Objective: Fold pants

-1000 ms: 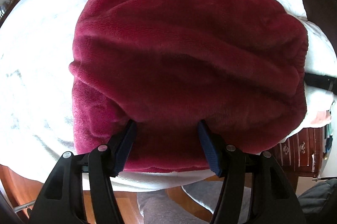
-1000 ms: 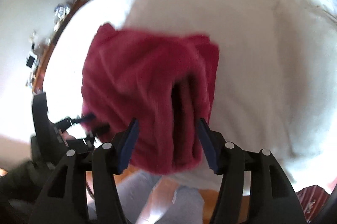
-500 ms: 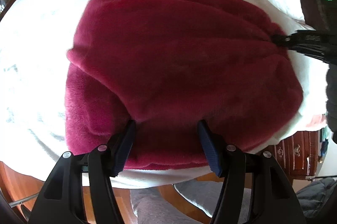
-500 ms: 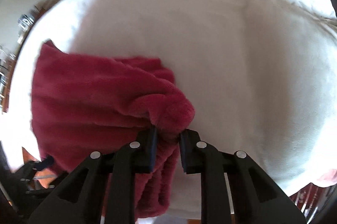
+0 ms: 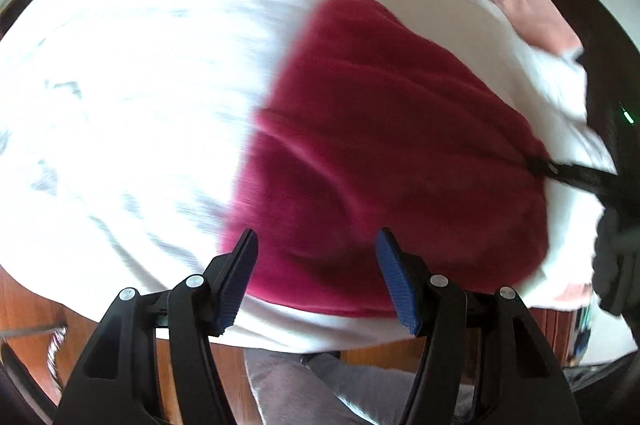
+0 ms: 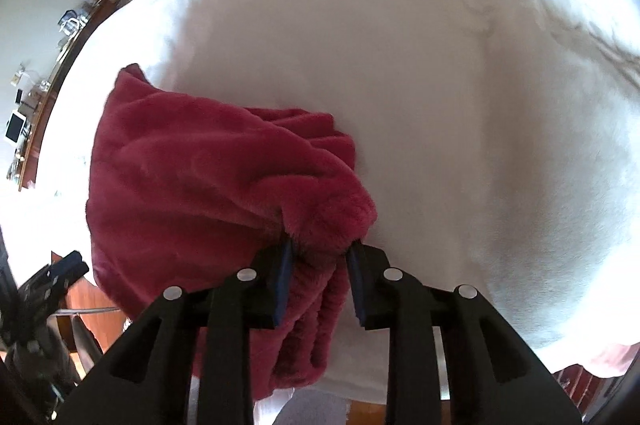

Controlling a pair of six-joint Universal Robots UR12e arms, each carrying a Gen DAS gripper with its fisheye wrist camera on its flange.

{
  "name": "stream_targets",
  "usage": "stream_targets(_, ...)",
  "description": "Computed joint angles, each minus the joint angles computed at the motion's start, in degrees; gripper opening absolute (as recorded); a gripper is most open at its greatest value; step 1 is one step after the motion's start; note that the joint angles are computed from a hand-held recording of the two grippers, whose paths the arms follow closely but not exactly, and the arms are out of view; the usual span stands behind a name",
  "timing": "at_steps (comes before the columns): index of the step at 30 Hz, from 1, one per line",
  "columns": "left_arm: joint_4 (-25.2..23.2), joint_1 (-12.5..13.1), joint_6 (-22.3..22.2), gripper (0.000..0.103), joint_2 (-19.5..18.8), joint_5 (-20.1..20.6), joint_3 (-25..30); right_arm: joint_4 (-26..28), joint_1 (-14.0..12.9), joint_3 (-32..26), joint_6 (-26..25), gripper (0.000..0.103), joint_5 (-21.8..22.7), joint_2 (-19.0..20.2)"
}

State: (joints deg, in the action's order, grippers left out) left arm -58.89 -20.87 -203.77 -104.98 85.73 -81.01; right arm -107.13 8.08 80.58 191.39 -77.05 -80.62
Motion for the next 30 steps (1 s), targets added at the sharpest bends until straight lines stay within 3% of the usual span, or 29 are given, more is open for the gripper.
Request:
stream_targets(6, 0.4, 3.3, -2.0, 0.061, 0.2, -1.1, -2.3, 4.4, 1.8, -5.7, -1.1, 0.026, -5.4, 1.7)
stream_targets(12, 1.0, 5.4, 0.1, 0.061, -0.4, -8.1, -3.1, 18.0, 3.7, -12.1, -1.8, 0.035, -14.5, 4.3)
stream_targets(15, 1.8, 6.0, -0.8, 0.061, -0.6, -11.5, -3.4, 23.9, 3.7, -14.0, 1.5, 0.035, -20.3, 5.1)
stream_targets(16, 2.4, 6.5, -1.3, 0.061, -0.5, -12.9, -3.9, 24.3, 4.0, -14.7, 2.6, 0.035, -23.5, 5.3)
stream_targets(18, 3.2, 7.1, -2.0, 0.061, -0.1, -15.3, -4.9, 19.3, 4.6, -15.2, -0.2, 0.035, -24.9, 5.3)
stream_targets(19, 3.3, 7.3, -1.9, 0.061, 0.0, -16.0, -4.9, 16.0, 5.0, -15.7, -2.1, 0.035, -24.2, 5.7)
stream_targets(21, 3.2, 7.7, -1.4, 0.061, 0.0, -17.5, -5.1, 10.5, 6.0, -18.2, -5.6, 0.036, -18.4, 7.9)
stream_targets(24, 2.1, 8.1, -0.2, 0.06, -0.3, -19.5, -4.6, 7.2, 7.0, -23.4, -6.2, 0.045, -8.5, 12.8)
stream_targets(27, 0.6, 8.5, 1.7, 0.053, -1.7, -21.6, -2.5, 6.6, 8.3, -28.9, -7.2, 0.055, -2.1, 17.8)
stream_targets(30, 0.4, 8.8, 3.0, 0.047, -1.3, -22.9, -3.2, 9.0, 9.9, -35.2, -9.6, 0.056, -0.2, 23.0)
